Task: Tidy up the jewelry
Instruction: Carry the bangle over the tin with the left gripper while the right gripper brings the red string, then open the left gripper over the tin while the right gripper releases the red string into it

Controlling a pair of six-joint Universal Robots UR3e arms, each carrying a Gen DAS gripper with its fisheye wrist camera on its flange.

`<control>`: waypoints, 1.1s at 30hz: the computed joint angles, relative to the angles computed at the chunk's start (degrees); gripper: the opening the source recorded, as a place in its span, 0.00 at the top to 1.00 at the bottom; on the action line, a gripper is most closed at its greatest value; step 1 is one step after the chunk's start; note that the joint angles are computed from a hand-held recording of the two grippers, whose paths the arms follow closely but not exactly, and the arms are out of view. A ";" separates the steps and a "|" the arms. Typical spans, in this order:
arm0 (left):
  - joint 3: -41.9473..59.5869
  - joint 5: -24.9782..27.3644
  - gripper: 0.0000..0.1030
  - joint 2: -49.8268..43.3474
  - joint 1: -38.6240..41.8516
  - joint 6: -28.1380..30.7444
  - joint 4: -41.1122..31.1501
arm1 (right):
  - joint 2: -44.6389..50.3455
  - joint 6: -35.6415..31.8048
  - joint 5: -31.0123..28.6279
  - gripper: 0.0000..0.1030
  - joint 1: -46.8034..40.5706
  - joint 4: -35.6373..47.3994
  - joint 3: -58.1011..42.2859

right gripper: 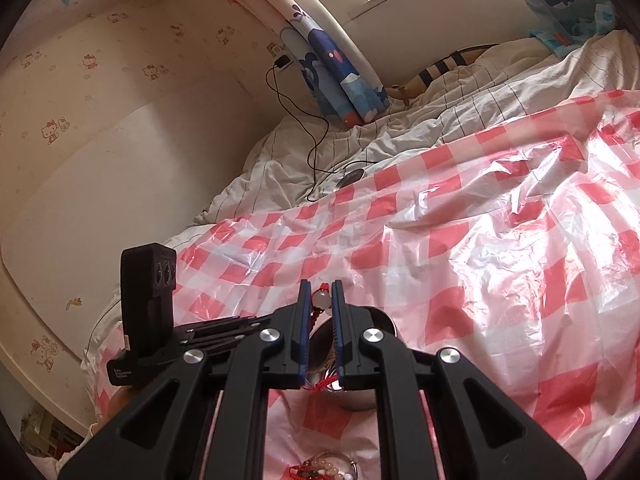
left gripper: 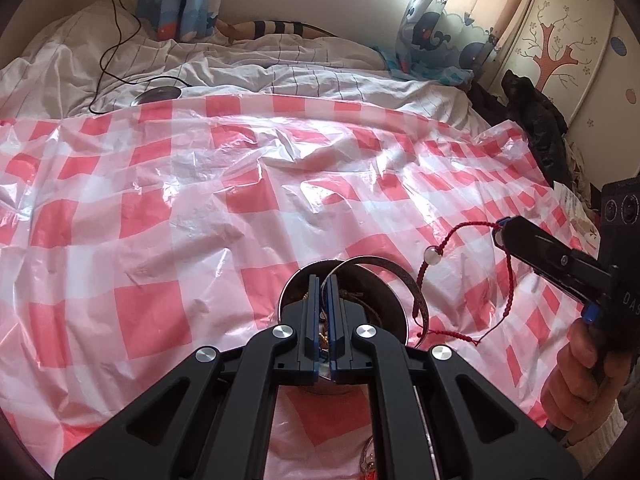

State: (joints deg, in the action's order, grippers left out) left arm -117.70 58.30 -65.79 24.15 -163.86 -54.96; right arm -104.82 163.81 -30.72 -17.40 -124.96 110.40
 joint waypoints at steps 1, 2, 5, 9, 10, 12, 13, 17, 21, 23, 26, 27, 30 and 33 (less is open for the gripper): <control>-0.27 0.71 0.97 -0.64 -0.58 -0.32 0.97 | 0.99 1.15 -0.43 0.89 0.54 -1.73 -0.05; -0.56 1.91 0.97 -1.51 -1.49 -0.63 2.21 | 1.64 2.00 -0.81 0.89 0.83 -3.05 0.03; -1.37 4.15 0.97 -3.39 -3.12 -1.27 4.58 | 2.28 3.20 -1.14 0.89 0.75 -5.21 0.98; -1.11 6.64 0.96 -6.17 -5.38 -1.25 5.41 | 2.92 3.76 -0.35 0.89 0.54 -6.12 1.44; -1.13 6.52 0.96 -6.52 -5.46 -1.09 5.19 | 3.24 3.83 -0.22 0.89 0.74 -6.34 1.44; -1.15 5.58 0.96 -6.48 -4.94 -0.95 4.42 | 3.96 3.92 -0.26 0.89 1.35 -6.41 1.15; -1.17 4.79 0.96 -6.15 -4.24 -0.85 3.81 | 4.43 3.95 -0.53 0.89 1.87 -6.62 1.10; -0.91 2.28 0.95 -3.77 -0.39 -0.27 0.59 | 6.37 4.19 -2.12 0.89 4.06 -7.56 0.77; -0.25 -0.65 0.93 -1.03 4.03 0.81 -2.53 | 8.51 4.62 -1.44 0.89 5.47 -8.35 0.86; 0.16 -1.77 0.91 0.01 5.61 1.64 -3.99 | 10.13 4.50 -0.07 0.89 6.26 -7.93 0.18; 0.48 -2.51 0.89 0.63 6.62 2.05 -4.90 | 11.35 5.62 -9.29 0.89 10.91 -11.52 -1.98; 0.54 -2.46 0.88 0.59 6.59 2.10 -4.94 | 11.57 5.85 -15.26 0.87 13.40 -13.37 -2.68; 0.62 -2.65 0.85 0.83 6.64 2.53 -5.62 | 11.70 5.97 -23.62 0.66 16.62 -18.09 -1.42; 0.64 -2.19 0.81 0.88 5.68 2.46 -5.56 | 11.56 5.71 -24.09 0.60 16.10 -19.04 -0.57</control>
